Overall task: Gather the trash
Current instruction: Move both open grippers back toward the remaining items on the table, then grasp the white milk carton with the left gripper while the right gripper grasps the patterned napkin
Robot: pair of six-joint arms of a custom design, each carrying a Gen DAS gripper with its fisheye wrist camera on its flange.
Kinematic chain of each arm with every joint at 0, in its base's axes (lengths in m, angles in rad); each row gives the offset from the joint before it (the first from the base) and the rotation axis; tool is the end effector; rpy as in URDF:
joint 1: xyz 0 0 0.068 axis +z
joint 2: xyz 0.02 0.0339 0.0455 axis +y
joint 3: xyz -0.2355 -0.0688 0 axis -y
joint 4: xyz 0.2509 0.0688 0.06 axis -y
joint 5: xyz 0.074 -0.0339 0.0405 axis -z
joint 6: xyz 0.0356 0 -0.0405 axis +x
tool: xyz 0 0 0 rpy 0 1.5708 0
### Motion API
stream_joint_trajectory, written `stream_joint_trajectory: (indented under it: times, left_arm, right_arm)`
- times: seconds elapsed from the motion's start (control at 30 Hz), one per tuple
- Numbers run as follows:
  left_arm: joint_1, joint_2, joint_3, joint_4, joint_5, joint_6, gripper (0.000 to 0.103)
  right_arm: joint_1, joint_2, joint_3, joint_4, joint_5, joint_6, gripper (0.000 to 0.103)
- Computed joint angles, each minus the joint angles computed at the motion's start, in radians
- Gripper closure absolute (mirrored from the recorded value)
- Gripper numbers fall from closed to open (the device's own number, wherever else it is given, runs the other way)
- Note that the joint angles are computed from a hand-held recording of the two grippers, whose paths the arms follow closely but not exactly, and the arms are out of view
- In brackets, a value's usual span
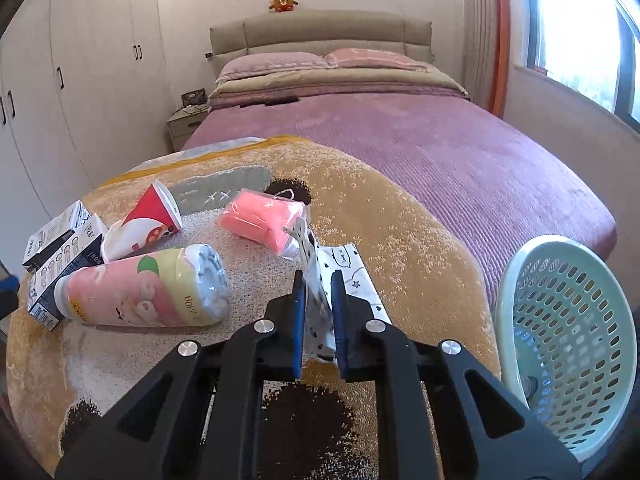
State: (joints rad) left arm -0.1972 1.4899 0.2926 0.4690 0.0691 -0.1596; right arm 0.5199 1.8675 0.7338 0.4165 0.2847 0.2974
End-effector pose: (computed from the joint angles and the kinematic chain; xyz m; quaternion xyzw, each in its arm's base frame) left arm 0.2252 -0.0475 0.0636 0.0313 0.9116 -0.1035 0.3966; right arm 0.2922 0.1557 0.0657 -0.0417 0.9020 0.0443 0.4273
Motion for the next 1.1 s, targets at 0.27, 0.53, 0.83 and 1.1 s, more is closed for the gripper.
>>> stream_joint_trajectory:
  times: [0.27, 0.53, 0.83, 1.1]
  left_arm:
    - [0.014, 0.246, 0.23, -0.14, -0.011, 0.108, 0.035]
    - [-0.048, 0.354, 0.348, -0.175, -0.112, 0.113, 0.041]
    - [-0.048, 0.241, 0.206, -0.044, -0.075, 0.037, 0.047]
    - [-0.063, 0.085, 0.073, 0.003, -0.085, 0.001, 0.047]
  right_arm:
    - [-0.022, -0.021, -0.041, 0.056, -0.063, -0.003, 0.092]
    - [-0.055, -0.028, -0.047, 0.05, -0.131, 0.014, 0.092]
    - [-0.067, -0.028, -0.056, 0.065, -0.195, 0.016, 0.071]
    - [-0.087, -0.004, 0.012, -0.045, -0.192, 0.036, 0.035]
